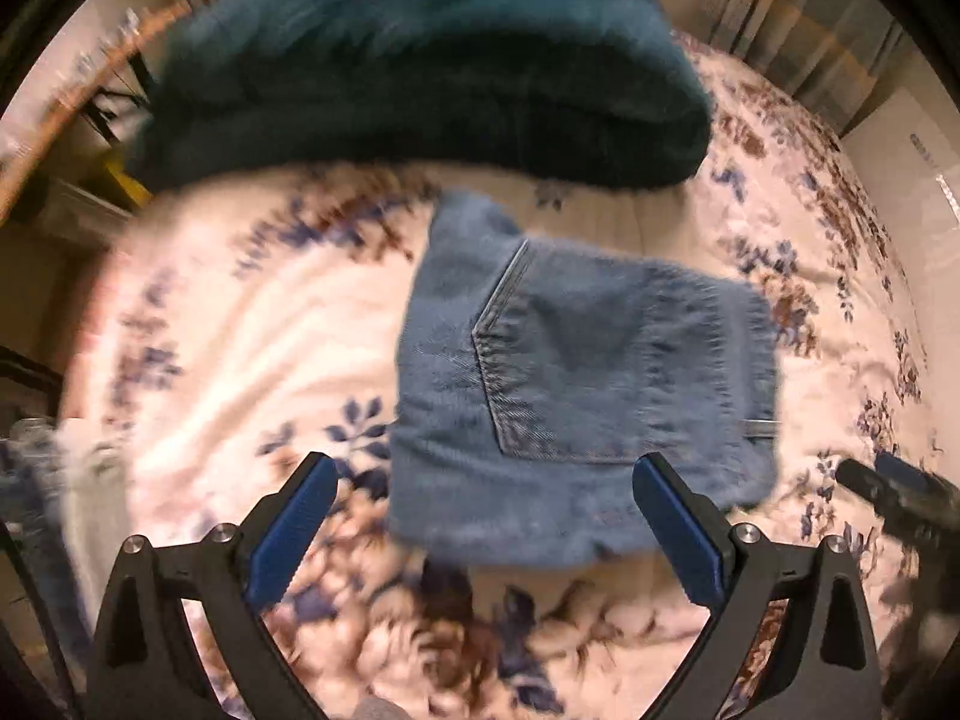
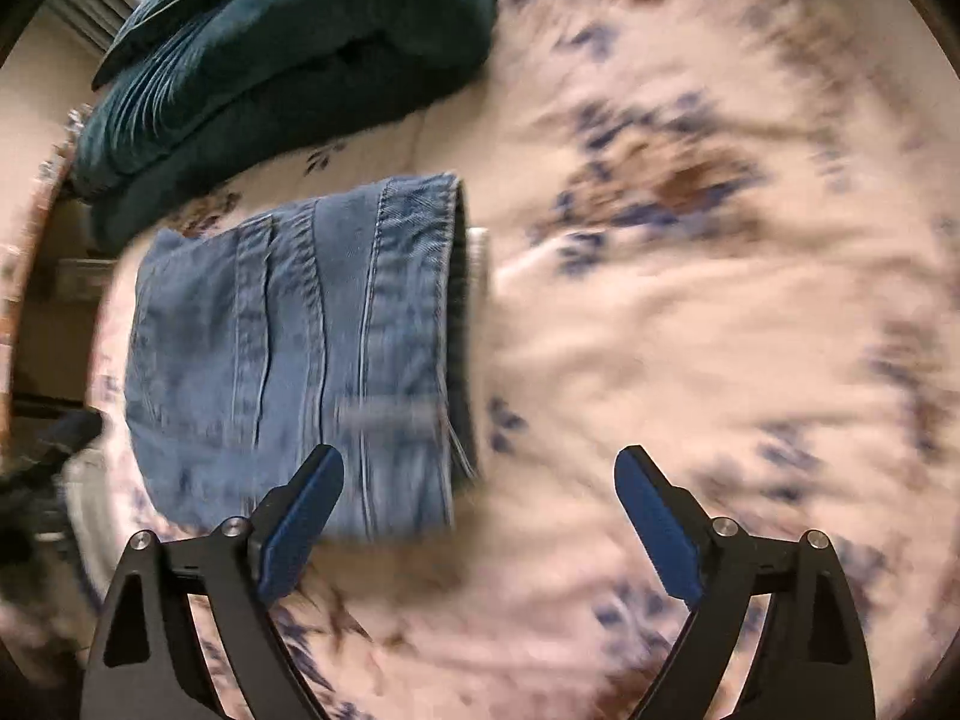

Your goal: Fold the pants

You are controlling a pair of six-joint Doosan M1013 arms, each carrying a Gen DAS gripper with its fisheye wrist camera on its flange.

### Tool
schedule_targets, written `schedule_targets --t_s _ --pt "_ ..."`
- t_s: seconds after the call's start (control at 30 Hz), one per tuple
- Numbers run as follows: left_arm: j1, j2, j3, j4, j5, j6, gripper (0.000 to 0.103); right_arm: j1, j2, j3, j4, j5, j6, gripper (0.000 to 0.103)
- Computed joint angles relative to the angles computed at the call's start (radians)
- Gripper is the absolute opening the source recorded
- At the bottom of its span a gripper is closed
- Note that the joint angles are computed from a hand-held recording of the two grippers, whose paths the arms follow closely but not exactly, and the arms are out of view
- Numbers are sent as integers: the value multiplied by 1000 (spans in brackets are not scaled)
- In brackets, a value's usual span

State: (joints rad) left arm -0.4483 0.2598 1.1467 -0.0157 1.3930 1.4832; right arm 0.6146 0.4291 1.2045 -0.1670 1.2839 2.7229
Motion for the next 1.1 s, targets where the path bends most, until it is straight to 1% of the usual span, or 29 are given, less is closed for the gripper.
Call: schedule_targets --t_s 0.03,0.07,0.13,0.2,0.23,0.27,0.4,0.43,0.5,0.57,0.6,0.63,0.67,0.7,0.77,0.83,0.87,0.93,0.97,1.0,1.03,1.07,1.1 --pt "1 -16 -3 6 8 0 101 19 8 -55 -32 55 20 94" --pt "25 -40 13 8 1 27 101 40 3 -79 -62 95 44 94" --pt "16 -64 0 13 9 30 101 91 -12 -151 -113 187 91 94" --pt "2 -91 -23 33 24 24 101 117 -25 -187 -161 246 110 94" --pt "-8 -101 -38 38 31 20 101 136 -26 -216 -191 280 118 94" --pt "-8 -117 -40 37 34 25 101 157 -19 -257 -217 321 125 94" --pt "-23 -162 -58 43 60 17 101 223 -11 -395 -306 455 81 94" --pt "-24 -178 -64 28 68 19 101 238 -3 -436 -323 485 68 94" --pt "-29 -199 -69 33 78 10 101 274 -18 -478 -366 534 39 94" --pt "-28 -223 -80 14 95 11 101 303 -15 -537 -401 579 5 94" --pt "-36 -236 -84 24 105 5 101 311 -4 -573 -416 597 -13 95" --pt "-38 -245 -88 18 113 5 101 324 -12 -582 -428 612 -22 96" --pt "-41 -256 -93 9 124 10 101 340 -4 -619 -438 634 -35 97" --pt "-47 -263 -98 18 132 10 101 350 -16 -622 -449 641 -45 97" --pt "-55 -285 -103 13 148 13 101 379 -11 -668 -485 671 -66 97" --pt "-64 -298 -115 33 163 7 101 409 13 -745 -534 708 -93 98" --pt "-66 -306 -120 33 167 4 101 421 16 -767 -549 721 -103 98" --pt "-82 -320 -135 64 183 -5 101 452 34 -835 -591 754 -125 98" --pt "-89 -328 -138 80 183 -8 101 468 54 -886 -620 771 -147 98" --pt "-98 -334 -140 102 184 -10 101 487 50 -895 -641 788 -152 98" --pt "-105 -339 -145 115 188 -11 101 496 62 -928 -659 799 -169 98" --pt "-109 -344 -151 124 194 -16 101 504 84 -982 -680 819 -195 98" --pt "-112 -347 -156 131 199 -21 101 517 126 -1078 -723 854 -251 98"
